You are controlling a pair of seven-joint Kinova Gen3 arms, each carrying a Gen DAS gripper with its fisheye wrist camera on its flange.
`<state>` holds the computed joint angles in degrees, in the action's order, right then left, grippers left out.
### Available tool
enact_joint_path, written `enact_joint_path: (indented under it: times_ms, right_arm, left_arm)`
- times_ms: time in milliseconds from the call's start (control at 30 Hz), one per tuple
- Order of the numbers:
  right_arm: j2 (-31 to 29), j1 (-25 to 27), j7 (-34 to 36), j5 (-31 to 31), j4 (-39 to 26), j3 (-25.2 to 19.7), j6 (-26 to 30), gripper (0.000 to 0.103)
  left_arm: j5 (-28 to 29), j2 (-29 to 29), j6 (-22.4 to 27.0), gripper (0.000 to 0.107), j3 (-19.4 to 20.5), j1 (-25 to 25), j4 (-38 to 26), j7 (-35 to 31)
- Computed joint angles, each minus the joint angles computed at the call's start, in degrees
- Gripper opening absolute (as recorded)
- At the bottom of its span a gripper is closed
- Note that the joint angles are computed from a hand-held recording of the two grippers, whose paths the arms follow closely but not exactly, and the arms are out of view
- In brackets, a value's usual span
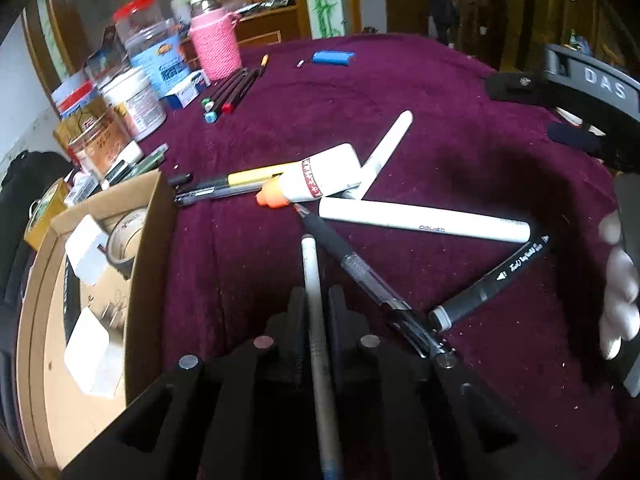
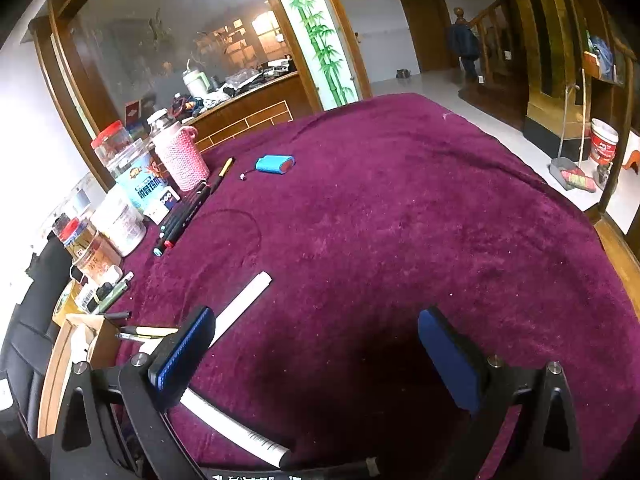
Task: Organize rigid objects
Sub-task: 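Reach the left gripper to the grey pen among the markers and grasp it, then carry the grey pen toward the tray with the left gripper while the right gripper grasps a black pen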
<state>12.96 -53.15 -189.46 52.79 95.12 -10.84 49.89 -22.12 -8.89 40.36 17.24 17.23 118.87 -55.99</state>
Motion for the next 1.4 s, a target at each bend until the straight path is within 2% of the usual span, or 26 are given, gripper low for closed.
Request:
enact_joint_path:
  times_ms: [133, 200, 267, 333, 367, 433, 533, 600, 633, 700, 733, 800, 900, 967, 1000, 1033, 1067, 1233, 1300, 1400]
  right_arm:
    - [1.3, -1.8, 3.1, 2.1, -1.5, -0.3, 2.3, 0.102]
    - [1.8, -5.0, 5.6, 1.8, -2.0, 2.6, 2.2, 0.102]
    - [1.8, -6.1, 9.3, 1.3, -2.8, 2.9, 1.7, 0.100]
    - [1.9, -3.5, 14.0, -0.7, -4.4, -0.7, 1.6, 0.094]
    - [1.7, -1.3, 16.3, -2.3, -4.9, -3.4, 0.1, 0.085]
    - [2.7, 1.5, 20.9, -5.0, -7.1, -8.7, -1.2, 0.077]
    - [7.2, 3.9, 27.9, -6.8, -13.7, -16.2, 3.7, 0.070]
    - [11.3, 2.3, 32.6, -7.5, -18.9, -17.5, 8.3, 0.068]
    - [13.0, 0.7, 34.9, -7.3, -21.0, -16.5, 10.6, 0.066]
    - [16.9, -3.8, 39.6, -8.8, -25.8, -11.8, 15.3, 0.059]
    - [18.4, -5.4, 41.9, -10.9, -28.4, -9.4, 17.4, 0.053]
    - [20.4, -7.8, 44.7, -14.7, -31.4, -4.1, 18.9, 0.050]
    - [19.1, -7.3, 44.5, -19.1, -29.8, -0.9, 14.9, 0.045]
    - [18.6, -7.5, 44.3, -20.6, -29.2, 0.3, 13.6, 0.039]
    - [18.5, -8.0, 44.4, -21.3, -29.2, 1.2, 13.4, 0.034]
    - [18.5, -8.0, 44.3, -21.5, -29.2, 1.3, 13.2, 0.018]
    - [18.2, -7.9, 44.4, -22.6, -28.9, 1.8, 12.2, 0.012]
    - [15.5, -6.5, 41.4, -26.5, -24.9, 2.1, 5.7, 0.011]
    - [13.1, -5.2, 39.9, -28.0, -22.1, 1.0, 1.0, 0.011]
    - [11.1, -6.0, 40.1, -31.3, -20.2, 2.8, -5.2, 0.012]
  left_arm:
    - [9.0, -3.5, -2.8, 0.007, -10.0, 5.5, 2.1, -6.7]
    - [13.4, -7.1, -2.9, 0.007, -15.4, 8.6, 3.1, -11.4]
    - [18.0, -11.5, -2.7, 0.007, -20.5, 11.2, 4.4, -15.2]
    - [22.2, -15.4, -1.9, 0.007, -22.4, 10.4, 5.3, -19.4]
    - [24.3, -17.6, -1.5, 0.007, -22.9, 9.3, 5.9, -21.7]
    - [28.2, -22.4, 0.3, 0.007, -25.5, 8.0, 6.8, -26.4]
    - [32.4, -27.6, 3.3, 0.007, -28.7, 4.6, 7.3, -33.2]
    - [32.6, -29.9, 4.3, 0.007, -31.5, 4.0, 7.7, -35.2]
    - [33.3, -31.1, 4.9, 0.007, -33.8, 3.7, 8.1, -36.7]
    - [36.0, -32.7, 6.4, 0.007, -37.7, 1.6, 8.8, -41.3]
    - [36.3, -33.1, 6.9, 0.007, -38.6, 0.5, 8.9, -42.8]
    - [36.1, -33.9, 8.2, 0.007, -40.6, -1.4, 8.9, -44.7]
    - [36.9, -33.9, 9.8, 0.007, -46.1, -2.3, 8.5, -48.1]
    - [37.5, -33.6, 10.2, 0.007, -47.7, -3.5, 8.5, -49.7]
    - [37.7, -33.4, 10.4, 0.007, -48.5, -4.2, 8.3, -50.4]
    - [38.2, -33.3, 10.3, 0.007, -49.0, -4.6, 8.3, -51.1]
    - [38.5, -33.3, 10.2, 0.007, -49.6, -4.9, 8.3, -51.9]
    - [40.5, -31.5, 10.9, 0.007, -54.8, -4.4, 8.1, -55.5]
    - [40.4, -30.2, 11.4, 0.007, -55.4, -5.3, 7.5, -56.8]
    - [40.8, -27.6, 11.9, 0.007, -56.6, -6.1, 6.1, -59.3]
